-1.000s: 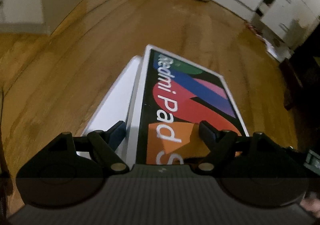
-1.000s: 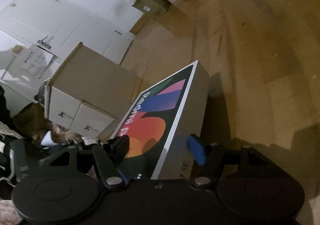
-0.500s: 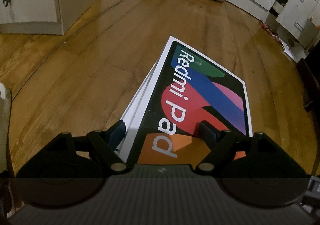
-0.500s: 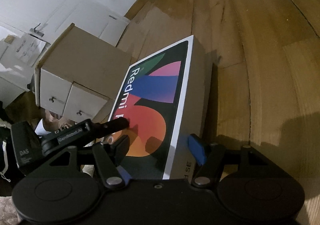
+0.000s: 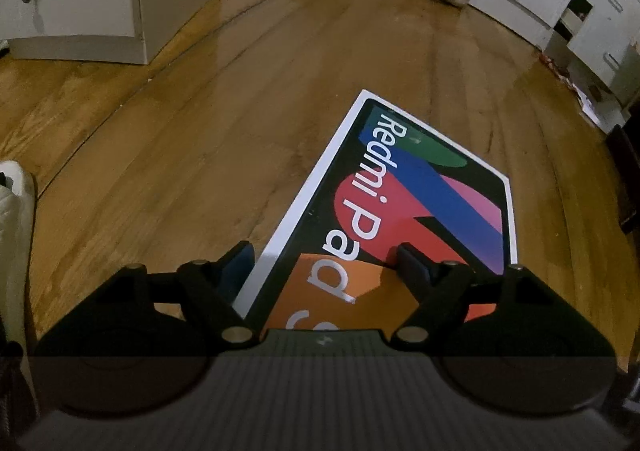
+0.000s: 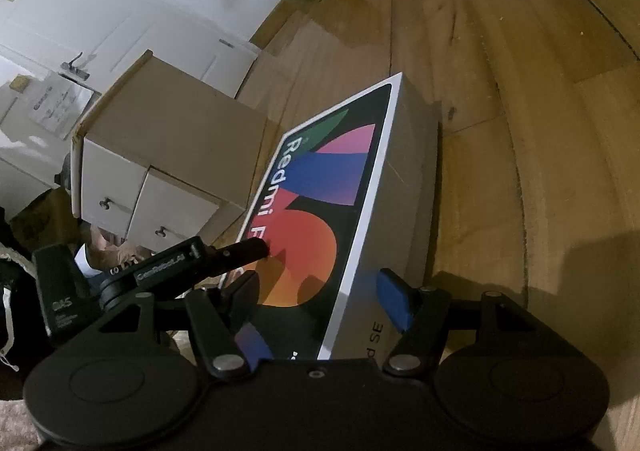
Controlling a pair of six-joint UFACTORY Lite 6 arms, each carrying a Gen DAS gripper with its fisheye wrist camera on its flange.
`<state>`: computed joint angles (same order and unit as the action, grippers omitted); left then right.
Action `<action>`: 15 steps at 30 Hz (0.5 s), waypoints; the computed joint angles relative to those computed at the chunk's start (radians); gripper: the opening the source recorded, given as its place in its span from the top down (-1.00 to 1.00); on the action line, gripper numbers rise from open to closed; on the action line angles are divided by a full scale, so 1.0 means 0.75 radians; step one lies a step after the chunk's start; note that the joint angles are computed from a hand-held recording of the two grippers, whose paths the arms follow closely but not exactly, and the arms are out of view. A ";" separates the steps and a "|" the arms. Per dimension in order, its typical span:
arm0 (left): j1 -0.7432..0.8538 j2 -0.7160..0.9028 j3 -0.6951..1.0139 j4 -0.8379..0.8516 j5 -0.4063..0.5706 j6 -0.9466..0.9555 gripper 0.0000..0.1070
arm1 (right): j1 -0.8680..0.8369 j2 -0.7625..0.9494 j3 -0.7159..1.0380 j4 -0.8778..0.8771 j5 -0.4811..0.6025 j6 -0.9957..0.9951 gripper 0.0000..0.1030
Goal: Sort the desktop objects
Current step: 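Carry the Redmi Pad SE box away from the white tray with both tools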
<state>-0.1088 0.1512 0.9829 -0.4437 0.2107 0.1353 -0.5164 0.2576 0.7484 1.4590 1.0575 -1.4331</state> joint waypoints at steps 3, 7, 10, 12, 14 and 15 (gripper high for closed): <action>0.031 -0.005 -0.019 -0.191 0.014 0.182 -0.45 | 0.005 -0.003 -0.011 0.022 -0.004 -0.005 -0.38; 0.036 -0.005 -0.022 -0.179 0.025 0.177 -0.45 | 0.008 0.000 -0.014 0.036 -0.005 -0.008 -0.38; 0.029 -0.005 -0.022 -0.098 0.028 0.094 -0.45 | 0.010 -0.012 -0.020 0.030 -0.012 -0.012 -0.38; 0.024 -0.006 -0.026 -0.072 0.029 0.079 -0.45 | 0.004 -0.010 -0.024 0.027 -0.008 -0.019 -0.38; 0.016 -0.005 -0.030 -0.038 0.029 0.057 -0.45 | 0.001 -0.004 -0.028 0.019 -0.013 -0.028 -0.38; 0.010 -0.003 -0.029 0.002 0.034 0.024 -0.45 | 0.002 -0.002 -0.030 0.011 -0.021 -0.029 -0.38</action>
